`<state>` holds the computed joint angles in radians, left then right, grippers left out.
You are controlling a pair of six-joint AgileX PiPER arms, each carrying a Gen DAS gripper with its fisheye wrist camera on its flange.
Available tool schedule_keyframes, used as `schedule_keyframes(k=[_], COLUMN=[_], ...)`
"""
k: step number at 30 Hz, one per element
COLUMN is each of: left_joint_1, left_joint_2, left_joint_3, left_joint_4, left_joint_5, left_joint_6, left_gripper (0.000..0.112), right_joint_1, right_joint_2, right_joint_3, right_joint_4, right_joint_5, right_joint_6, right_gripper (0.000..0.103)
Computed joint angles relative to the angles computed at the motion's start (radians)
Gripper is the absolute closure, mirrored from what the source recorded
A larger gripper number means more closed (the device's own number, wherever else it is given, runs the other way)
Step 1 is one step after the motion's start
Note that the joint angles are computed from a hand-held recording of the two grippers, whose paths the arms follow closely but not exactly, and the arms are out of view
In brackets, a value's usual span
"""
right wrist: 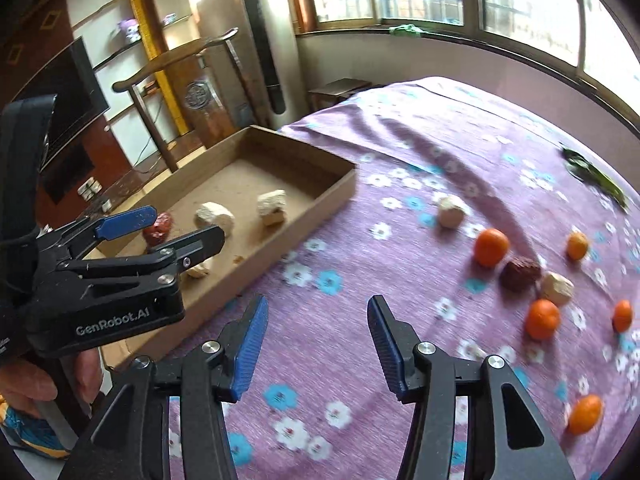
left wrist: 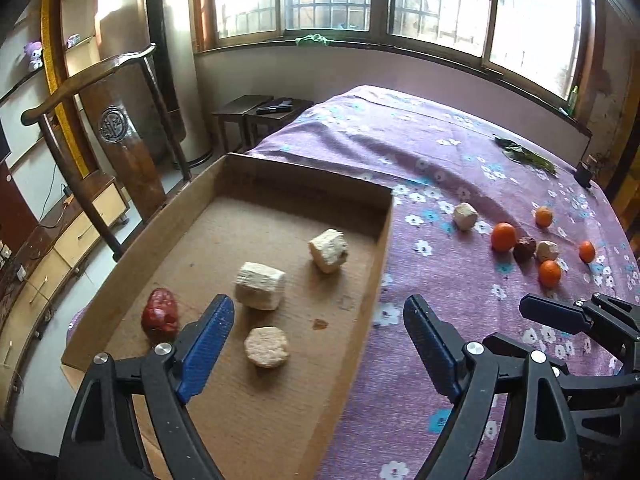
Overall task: Organize fruits
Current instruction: 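Move both tools back over the table toward the oranges, then grasp a mandarin orange with the left tool while the right tool grasps another orange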
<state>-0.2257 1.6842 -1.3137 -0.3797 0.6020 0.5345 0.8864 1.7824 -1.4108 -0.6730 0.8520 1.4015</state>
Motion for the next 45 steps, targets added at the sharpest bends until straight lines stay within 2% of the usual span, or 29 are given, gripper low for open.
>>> schedule_keyframes(k=[2,8,16,19,26,27,29,31,35,45], left_joint_1=[-0.039,-0.150,-0.274,-0.309,-0.350,-0.350,-0.348,-0.359,-0.377,-0.392], left_joint_2=[-0.012,0.002,0.115,0.141,0.249,0.268,0.305,0.341,0.414,0.573], left_joint_3=[0.015,0.005,-0.115,-0.139,-0.283,-0.310,-0.361,-0.408,-0.508,-0.746], left_joint_4=[0.003,0.005,0.036,0.074,0.138,0.135,0.124,0.139,0.146,0.119], left_joint_5=[-0.004,0.007,0.069,0.066,0.119,0.131,0.159,0.177,0.220,0.309], left_joint_6=[-0.008,-0.029,-0.090,-0.136,-0.220,-0.223,-0.221,-0.238,-0.273,-0.361], left_gripper=[0.026,0.026,0.026,0.026,0.026,0.026,0.026,0.026,0.026,0.028], right_joint_1=[0.009,0.017,-0.020,-0.074,-0.252,-0.275,-0.313,-0.319,-0.325,-0.313], right_joint_2=[-0.050,-0.216,-0.343,-0.348,-0.259,-0.249,-0.231,-0.221,-0.277,-0.338], right_joint_3=[0.071,0.303,0.475,0.497,0.465,0.464,0.463,0.458,0.510,0.561], right_joint_4=[-0.028,-0.068,-0.061,-0.065,-0.013,0.000,0.045,0.041,0.046,0.060], right_joint_5=[0.016,0.051,0.074,0.031,-0.112,-0.136,-0.181,-0.174,-0.204,-0.198], right_joint_6=[0.065,0.250,0.324,0.290,0.103,0.071,-0.004,-0.026,-0.018,0.000], right_gripper=[0.041,0.040,0.040,0.040,0.041,0.043,0.059,0.066,0.066,0.066])
